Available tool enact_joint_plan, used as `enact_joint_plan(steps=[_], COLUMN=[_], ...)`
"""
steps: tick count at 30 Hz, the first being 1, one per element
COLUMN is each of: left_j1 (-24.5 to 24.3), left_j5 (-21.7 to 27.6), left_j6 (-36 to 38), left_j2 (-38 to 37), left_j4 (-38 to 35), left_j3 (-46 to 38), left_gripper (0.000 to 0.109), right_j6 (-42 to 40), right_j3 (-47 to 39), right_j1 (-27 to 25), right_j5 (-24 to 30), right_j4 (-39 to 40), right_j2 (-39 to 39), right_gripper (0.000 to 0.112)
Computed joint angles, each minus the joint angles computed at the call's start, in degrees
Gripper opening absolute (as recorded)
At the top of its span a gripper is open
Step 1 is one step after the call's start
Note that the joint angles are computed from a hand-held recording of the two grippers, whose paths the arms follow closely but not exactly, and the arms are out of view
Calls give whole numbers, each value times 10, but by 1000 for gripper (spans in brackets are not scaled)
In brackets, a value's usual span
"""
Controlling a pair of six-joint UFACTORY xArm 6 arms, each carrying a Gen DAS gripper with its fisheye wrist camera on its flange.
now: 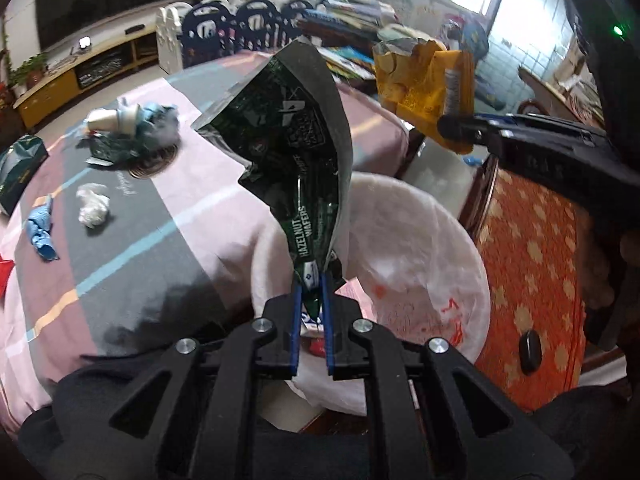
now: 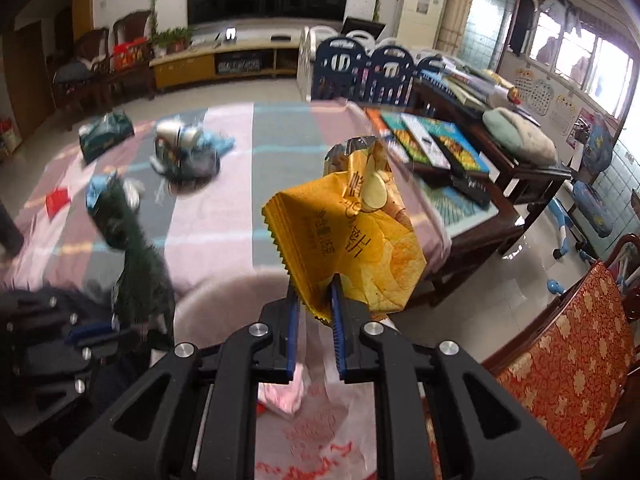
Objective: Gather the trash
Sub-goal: 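Carry both bags over the bin and open both tools to drop them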
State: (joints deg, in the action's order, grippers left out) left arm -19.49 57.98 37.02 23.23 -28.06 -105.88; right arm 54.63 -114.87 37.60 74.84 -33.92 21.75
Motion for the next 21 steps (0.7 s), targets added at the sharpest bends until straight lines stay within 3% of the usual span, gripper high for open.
enact_joint_plan(steps=[4, 9, 11, 13, 15, 21], left_j1=[-6, -9, -5, -3, 2, 17], left_j5=[10, -10, -2, 4, 21, 199], left_j6=[-7, -20, -23, -29, -33, -12], left_j2=[5, -11, -8, -2, 10, 96], left_j4=[7, 12, 3, 1, -13, -127], left_j3=[5, 27, 20, 12, -4, -122], left_gripper=[10, 10, 10, 10, 10, 10], right_j6=[21, 2, 17, 60, 105, 166], right_j3=[134, 198, 212, 245, 268, 242], right_j1=[-6, -3, -14, -23, -29, -35], right_j5=[-66, -77, -82, -109, -127, -92], right_j4=[120, 242, 280, 267, 227, 113], right_j2=[-61, -54, -57, -86, -117, -137], right_gripper=[15, 17, 24, 49, 57, 58])
